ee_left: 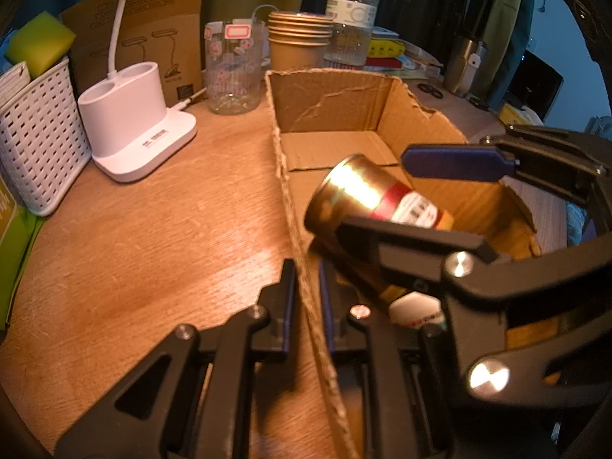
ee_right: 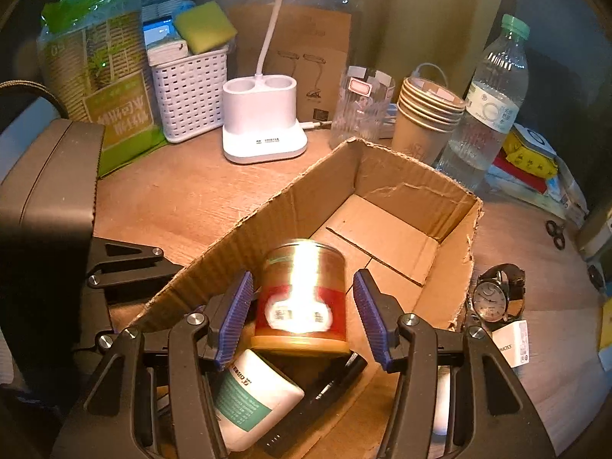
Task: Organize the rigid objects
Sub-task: 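Carry the jar into the box and open the right gripper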
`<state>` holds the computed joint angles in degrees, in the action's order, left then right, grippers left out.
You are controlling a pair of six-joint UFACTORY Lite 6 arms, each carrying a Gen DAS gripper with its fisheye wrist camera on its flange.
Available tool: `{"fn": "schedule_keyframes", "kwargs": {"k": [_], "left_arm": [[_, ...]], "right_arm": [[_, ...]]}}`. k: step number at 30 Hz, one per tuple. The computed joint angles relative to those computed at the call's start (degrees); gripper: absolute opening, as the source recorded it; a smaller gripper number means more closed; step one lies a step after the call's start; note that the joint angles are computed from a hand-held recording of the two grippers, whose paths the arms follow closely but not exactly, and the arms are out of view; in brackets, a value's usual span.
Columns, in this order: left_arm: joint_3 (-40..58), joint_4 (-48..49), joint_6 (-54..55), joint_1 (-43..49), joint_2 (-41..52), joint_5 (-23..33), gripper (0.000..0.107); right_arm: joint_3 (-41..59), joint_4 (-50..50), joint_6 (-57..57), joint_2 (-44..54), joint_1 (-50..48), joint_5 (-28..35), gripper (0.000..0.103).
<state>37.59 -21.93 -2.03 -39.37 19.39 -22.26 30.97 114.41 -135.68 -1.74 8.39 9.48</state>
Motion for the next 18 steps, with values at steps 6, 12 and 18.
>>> {"fn": "schedule_keyframes", "kwargs": {"k": [6,12,18], "left_arm": [[0.22,-0.40,0.19,-0.23,0.24,-0.06,0.013],[0.28,-0.44,0.20,-0.27,0.38,-0.14,0.013],[0.22,-0.34,0.16,-0.19,0.25,-0.07,0.013]], "right_arm": [[-2.36,4.55,-3.95,-3.11,-1.61,2.35,0.063],[-6.83,6.78,-5.10,-9.79,-4.95,5.15,0.063],[-10.11,1.04,0.85,-15.92,-9.19,7.39,0.063]]}}
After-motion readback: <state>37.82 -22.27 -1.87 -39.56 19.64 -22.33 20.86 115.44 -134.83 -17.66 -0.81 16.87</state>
